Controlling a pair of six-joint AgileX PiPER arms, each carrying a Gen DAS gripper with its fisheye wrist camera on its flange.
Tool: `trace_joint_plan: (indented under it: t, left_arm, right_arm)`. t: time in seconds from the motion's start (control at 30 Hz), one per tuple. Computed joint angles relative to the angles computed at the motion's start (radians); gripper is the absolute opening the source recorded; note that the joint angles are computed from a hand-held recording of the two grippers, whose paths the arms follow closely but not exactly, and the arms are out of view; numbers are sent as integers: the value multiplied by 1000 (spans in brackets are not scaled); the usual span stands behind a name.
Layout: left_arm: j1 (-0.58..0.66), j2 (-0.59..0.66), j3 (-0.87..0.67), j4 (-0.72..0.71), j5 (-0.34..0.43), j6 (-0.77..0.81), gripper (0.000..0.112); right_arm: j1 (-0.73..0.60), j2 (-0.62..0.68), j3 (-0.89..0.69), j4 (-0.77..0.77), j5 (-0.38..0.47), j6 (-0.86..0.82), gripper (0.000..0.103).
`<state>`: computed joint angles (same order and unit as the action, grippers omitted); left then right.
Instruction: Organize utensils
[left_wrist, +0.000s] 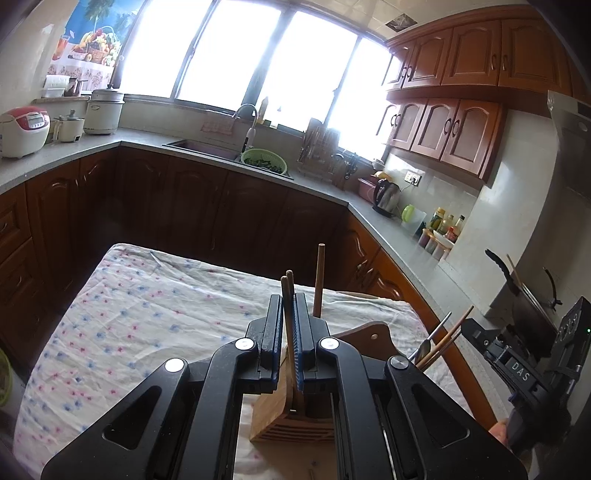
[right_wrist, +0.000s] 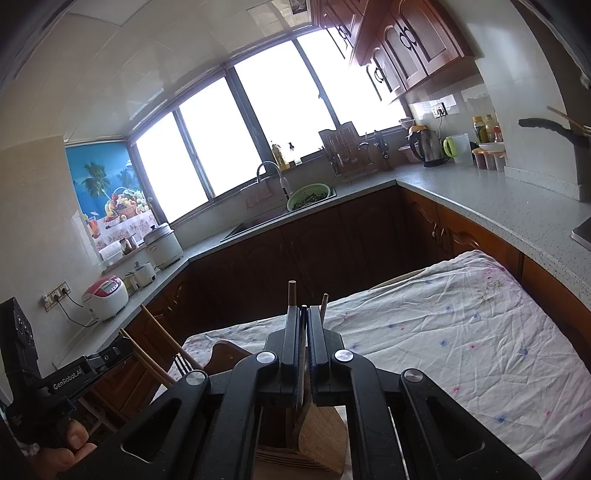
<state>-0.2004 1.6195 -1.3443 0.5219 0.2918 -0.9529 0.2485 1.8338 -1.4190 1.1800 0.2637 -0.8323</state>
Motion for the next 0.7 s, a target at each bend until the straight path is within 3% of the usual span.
trace_joint_plan:
  t: [0.27,0.33,0.4,0.47,0.5,0.57,0.67,0.7]
  left_arm:
    - [6,-12,8,-31,2,28,5]
    - [7,-16,12,-37,0,34,10]
    - [3,-23,19,-16,7,12,23]
    - [-6,-34,35,61,9,-70,45]
    - [-10,-41,43,94,14,-105,49]
    - [-14,-53,55,127,27,-145,69]
    - [-20,-85,95,206,30,-235,84]
    - [-21,-95,107,209,32,-240,86]
  right_arm:
    - [-10,-3,-1,-10,22,24,10]
    - [-3,-11,1,-60,13,74,11]
    - [-5,-17,2,-73,16,92,25]
    - [-6,-26,14,-59,10,80,38]
    - [-7,-31,20,-44,9,66,43]
    - [-10,-42,31,-15,11,41,49]
    - [-16,-61,54,61,8,-26,79]
    - [-14,-71,68,95,-2,-64,83]
